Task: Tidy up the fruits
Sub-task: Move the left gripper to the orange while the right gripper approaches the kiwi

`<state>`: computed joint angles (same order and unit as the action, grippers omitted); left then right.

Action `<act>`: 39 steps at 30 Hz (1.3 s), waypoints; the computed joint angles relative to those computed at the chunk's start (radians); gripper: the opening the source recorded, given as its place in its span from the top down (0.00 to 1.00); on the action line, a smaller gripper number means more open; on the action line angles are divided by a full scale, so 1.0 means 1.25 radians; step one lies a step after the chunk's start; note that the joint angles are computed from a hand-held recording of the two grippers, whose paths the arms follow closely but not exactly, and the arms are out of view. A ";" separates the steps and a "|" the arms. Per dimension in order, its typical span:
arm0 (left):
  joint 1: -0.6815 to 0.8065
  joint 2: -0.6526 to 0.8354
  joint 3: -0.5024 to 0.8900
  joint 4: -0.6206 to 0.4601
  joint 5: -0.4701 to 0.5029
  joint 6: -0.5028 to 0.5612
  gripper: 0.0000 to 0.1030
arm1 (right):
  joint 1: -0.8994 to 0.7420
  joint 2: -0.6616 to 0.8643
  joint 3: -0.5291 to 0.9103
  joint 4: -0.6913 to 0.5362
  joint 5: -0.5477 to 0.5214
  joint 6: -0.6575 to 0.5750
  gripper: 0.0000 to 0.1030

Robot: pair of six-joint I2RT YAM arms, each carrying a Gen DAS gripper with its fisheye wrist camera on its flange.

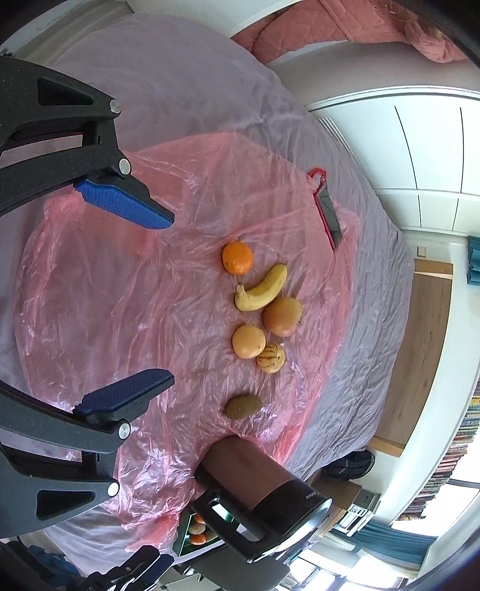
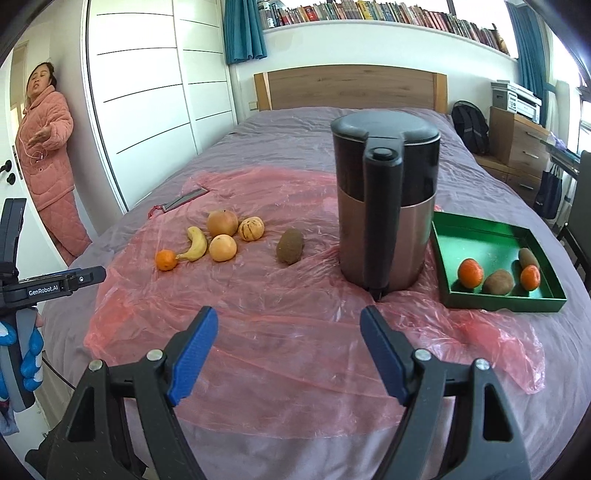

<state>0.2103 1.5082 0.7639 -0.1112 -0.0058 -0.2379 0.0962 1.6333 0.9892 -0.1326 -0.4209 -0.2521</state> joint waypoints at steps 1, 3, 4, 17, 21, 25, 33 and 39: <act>0.015 0.014 0.003 0.007 0.009 0.005 0.29 | 0.008 0.007 0.005 0.003 0.002 0.002 0.00; 0.038 0.041 0.011 0.020 0.017 0.017 0.29 | 0.028 0.025 0.017 0.009 0.010 0.007 0.00; 0.047 0.051 0.015 0.023 0.020 0.022 0.29 | 0.041 0.038 0.026 0.012 0.017 0.011 0.00; 0.120 0.265 0.159 0.048 0.052 0.128 0.29 | 0.145 0.213 0.175 0.014 0.077 0.043 0.00; 0.133 0.342 0.237 0.028 0.075 0.179 0.30 | 0.159 0.261 0.223 -0.004 0.091 0.044 0.00; 0.141 0.420 0.328 -0.016 0.102 0.241 0.30 | 0.177 0.324 0.293 -0.028 0.108 0.047 0.00; 0.154 0.571 0.523 -0.114 0.138 0.341 0.34 | 0.201 0.446 0.447 -0.079 0.147 0.061 0.00; 0.157 0.666 0.653 -0.190 0.159 0.407 0.43 | 0.217 0.558 0.601 -0.133 0.183 0.082 0.00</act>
<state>0.4071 2.3412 1.5797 -0.3481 0.1928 0.2706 0.3676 2.3306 1.7409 -0.2983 -0.1926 -0.1497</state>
